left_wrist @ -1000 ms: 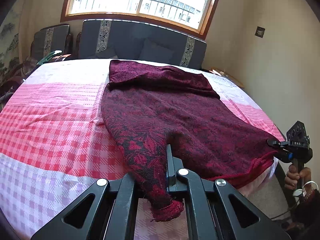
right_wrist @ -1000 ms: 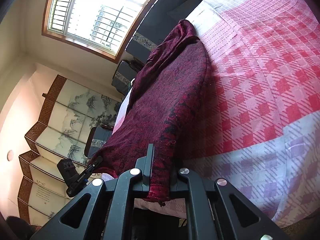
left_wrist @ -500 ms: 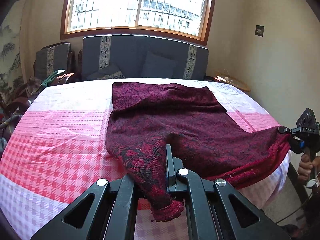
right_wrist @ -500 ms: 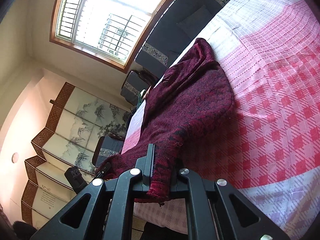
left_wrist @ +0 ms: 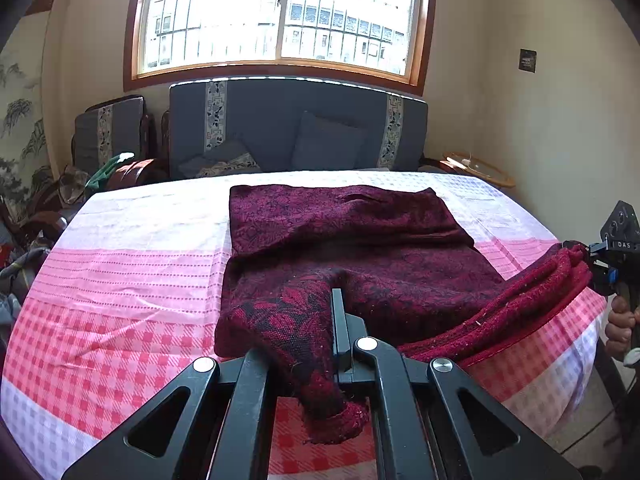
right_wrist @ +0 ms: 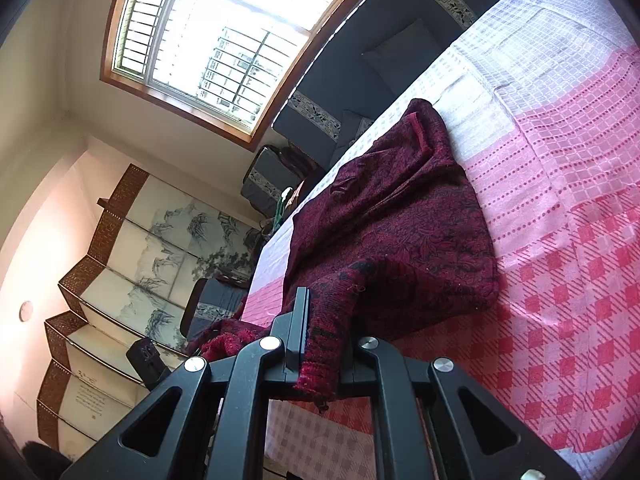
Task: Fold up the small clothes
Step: 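Carry the held hem over the shirt body toward the collar with both grippers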
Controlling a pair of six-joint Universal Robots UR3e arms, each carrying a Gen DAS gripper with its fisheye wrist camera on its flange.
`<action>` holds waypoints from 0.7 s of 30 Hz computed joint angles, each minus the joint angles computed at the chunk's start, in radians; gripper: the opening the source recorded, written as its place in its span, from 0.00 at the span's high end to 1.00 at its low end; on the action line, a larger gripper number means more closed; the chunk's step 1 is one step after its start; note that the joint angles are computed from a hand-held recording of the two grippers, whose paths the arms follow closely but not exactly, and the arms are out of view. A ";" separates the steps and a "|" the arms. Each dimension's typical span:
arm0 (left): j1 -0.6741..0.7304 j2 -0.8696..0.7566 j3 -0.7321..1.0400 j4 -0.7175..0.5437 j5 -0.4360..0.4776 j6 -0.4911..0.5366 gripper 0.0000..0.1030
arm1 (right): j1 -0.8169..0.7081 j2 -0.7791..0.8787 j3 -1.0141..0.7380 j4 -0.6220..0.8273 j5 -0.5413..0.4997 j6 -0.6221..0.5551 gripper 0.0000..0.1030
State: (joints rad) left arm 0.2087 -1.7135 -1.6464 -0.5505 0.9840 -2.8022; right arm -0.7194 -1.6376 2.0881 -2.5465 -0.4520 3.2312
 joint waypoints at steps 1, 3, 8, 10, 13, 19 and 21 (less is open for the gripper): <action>-0.005 -0.016 0.014 0.003 0.005 -0.009 0.96 | 0.007 0.020 -0.018 -0.014 -0.007 0.011 0.93; -0.014 -0.048 0.047 0.007 0.014 -0.027 0.95 | 0.020 0.060 -0.056 -0.041 -0.016 0.038 0.93; -0.031 -0.115 0.111 0.009 0.038 -0.059 0.96 | 0.046 0.136 -0.121 -0.098 -0.028 0.084 0.93; -0.034 -0.129 0.121 0.007 0.041 -0.059 0.95 | 0.053 0.156 -0.141 -0.101 -0.032 0.087 0.93; -0.041 -0.148 0.139 0.008 0.053 -0.061 0.95 | 0.064 0.183 -0.175 -0.094 -0.047 0.083 0.93; -0.044 -0.211 0.227 -0.020 0.044 -0.096 0.95 | 0.082 0.228 -0.252 -0.067 -0.070 0.083 0.93; -0.044 -0.236 0.268 -0.043 0.036 -0.115 0.95 | 0.092 0.251 -0.285 -0.068 -0.081 0.087 0.93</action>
